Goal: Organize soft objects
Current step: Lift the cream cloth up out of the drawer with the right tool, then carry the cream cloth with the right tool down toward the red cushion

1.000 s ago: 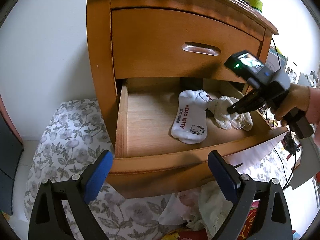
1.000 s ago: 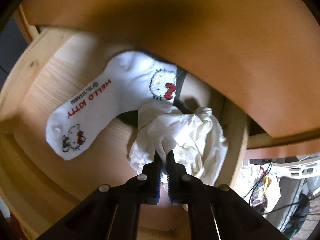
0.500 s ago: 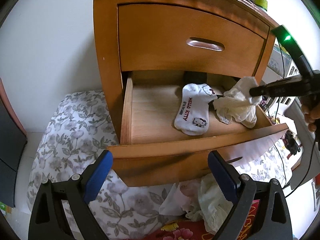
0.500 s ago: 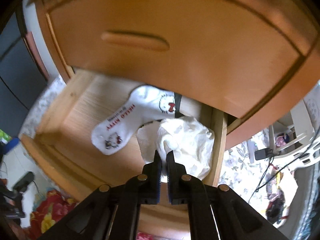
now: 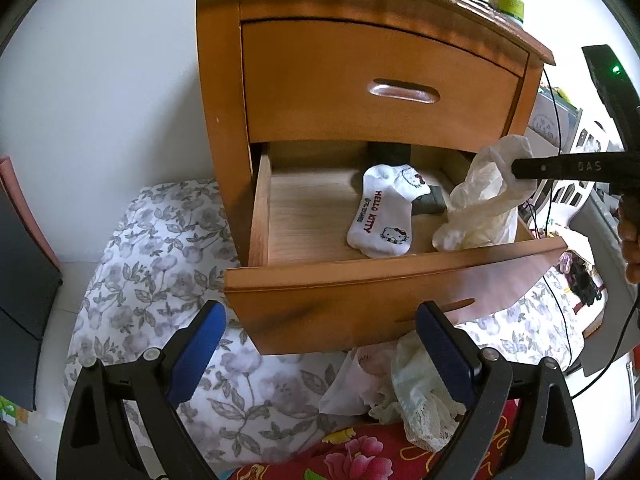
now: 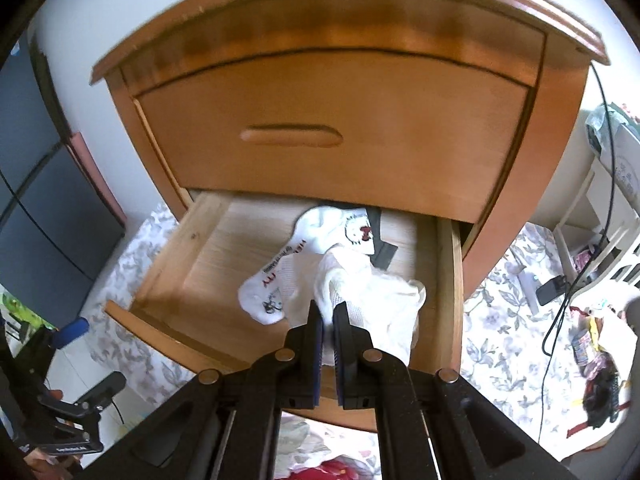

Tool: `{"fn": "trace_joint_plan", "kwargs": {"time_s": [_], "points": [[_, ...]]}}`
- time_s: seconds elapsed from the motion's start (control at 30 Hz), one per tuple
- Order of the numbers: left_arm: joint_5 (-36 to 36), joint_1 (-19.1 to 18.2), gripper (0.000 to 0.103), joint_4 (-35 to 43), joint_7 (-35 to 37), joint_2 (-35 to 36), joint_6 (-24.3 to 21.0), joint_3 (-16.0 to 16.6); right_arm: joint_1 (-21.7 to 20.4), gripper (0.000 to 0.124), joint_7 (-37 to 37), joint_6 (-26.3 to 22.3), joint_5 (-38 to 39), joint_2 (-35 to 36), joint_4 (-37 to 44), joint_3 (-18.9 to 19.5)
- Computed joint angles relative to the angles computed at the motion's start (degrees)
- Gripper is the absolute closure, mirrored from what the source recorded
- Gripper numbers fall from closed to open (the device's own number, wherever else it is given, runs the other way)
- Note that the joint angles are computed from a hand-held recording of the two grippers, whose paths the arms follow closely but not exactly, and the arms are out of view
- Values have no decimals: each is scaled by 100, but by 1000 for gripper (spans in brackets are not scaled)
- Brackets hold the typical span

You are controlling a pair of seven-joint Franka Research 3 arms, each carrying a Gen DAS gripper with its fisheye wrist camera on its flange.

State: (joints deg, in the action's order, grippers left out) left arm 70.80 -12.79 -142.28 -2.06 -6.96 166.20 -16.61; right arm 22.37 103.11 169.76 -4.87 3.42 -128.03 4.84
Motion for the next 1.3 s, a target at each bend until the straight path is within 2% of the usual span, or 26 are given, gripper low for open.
{"fn": "trace_joint_plan", "kwargs": {"time_s": [0.17, 0.33, 0.63, 0.77, 1.13, 1.3], "points": [[-87, -26, 7, -114, -32, -225, -140, -71, -12, 119, 298, 153, -350, -340, -218, 42], [-226, -36, 7, -217, 6, -426, -243, -154, -203, 119, 447, 450, -507, -767, -512, 254], [-421, -65, 7, -331, 59, -740, -465, -340, -759, 119, 362, 922, -363, -1643, -1107, 900], [-513, -83, 7, -378, 53, -864, -552, -416, -802, 119, 119, 1087, -56, -2036, -1386, 1036], [-864, -229, 7, -450, 185, -1156, -973, -614, -62, 119, -619, 1577, 1019, -2744, -2184, 664], [-949, -294, 7, -443, 220, -1234, -1130, -700, 81, 119, -866, 1740, 1413, -3014, -2511, 673]]}}
